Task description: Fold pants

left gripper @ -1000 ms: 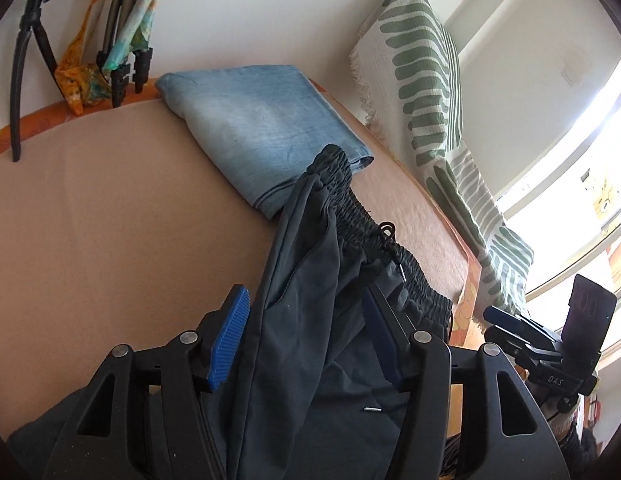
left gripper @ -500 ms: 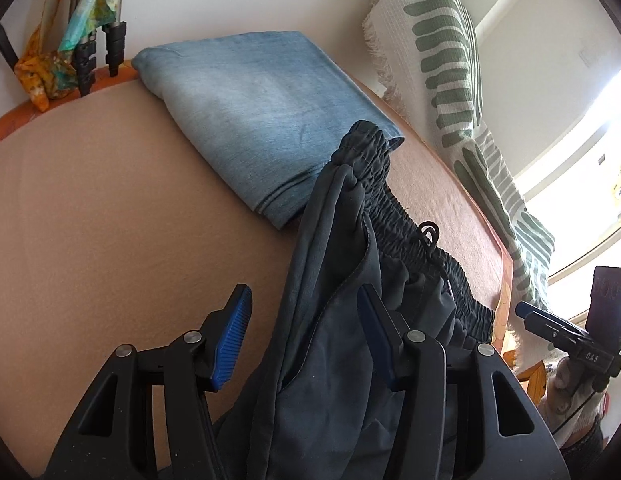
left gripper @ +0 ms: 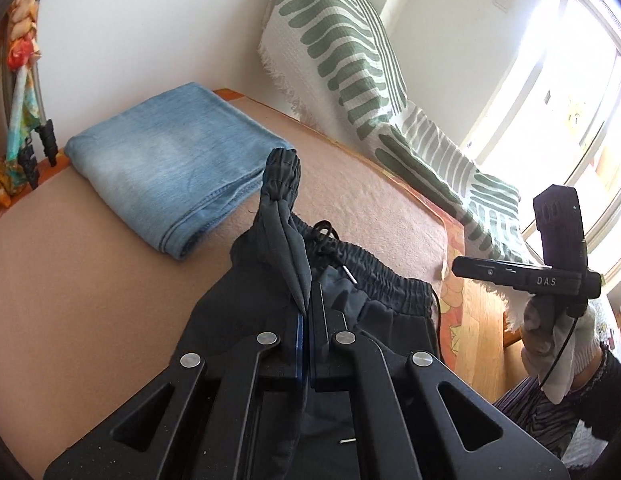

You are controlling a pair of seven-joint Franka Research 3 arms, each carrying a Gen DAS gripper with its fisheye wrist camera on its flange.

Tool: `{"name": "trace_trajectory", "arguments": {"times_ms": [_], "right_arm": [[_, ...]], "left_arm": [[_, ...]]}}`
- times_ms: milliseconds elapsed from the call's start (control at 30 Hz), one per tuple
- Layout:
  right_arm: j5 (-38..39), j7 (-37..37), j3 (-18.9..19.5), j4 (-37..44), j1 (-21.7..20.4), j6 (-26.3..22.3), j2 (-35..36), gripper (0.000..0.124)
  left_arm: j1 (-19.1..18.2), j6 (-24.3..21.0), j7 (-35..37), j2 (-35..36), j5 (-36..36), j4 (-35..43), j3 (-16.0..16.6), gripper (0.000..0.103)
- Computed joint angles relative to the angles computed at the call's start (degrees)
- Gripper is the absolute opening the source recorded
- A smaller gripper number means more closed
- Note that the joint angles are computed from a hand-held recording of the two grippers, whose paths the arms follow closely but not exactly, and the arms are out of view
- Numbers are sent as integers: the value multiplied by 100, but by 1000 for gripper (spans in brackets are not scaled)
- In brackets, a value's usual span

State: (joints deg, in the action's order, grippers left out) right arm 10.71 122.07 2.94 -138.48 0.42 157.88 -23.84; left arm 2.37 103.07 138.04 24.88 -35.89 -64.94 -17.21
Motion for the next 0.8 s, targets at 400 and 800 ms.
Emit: {"name": "trace_trajectory", "arguments": {"times_ms": [400, 800], "right_arm": [[3464, -2592, -1601, 431, 1985, 481, 528, 72], [4668, -2891, -996, 854, 1232, 275, 1246, 23]], "left_arm": [[-290, 41, 1159, -1419, -298, -2110, 279, 0], [-565, 152, 1451, -1732, -226, -2597, 467, 0]]}}
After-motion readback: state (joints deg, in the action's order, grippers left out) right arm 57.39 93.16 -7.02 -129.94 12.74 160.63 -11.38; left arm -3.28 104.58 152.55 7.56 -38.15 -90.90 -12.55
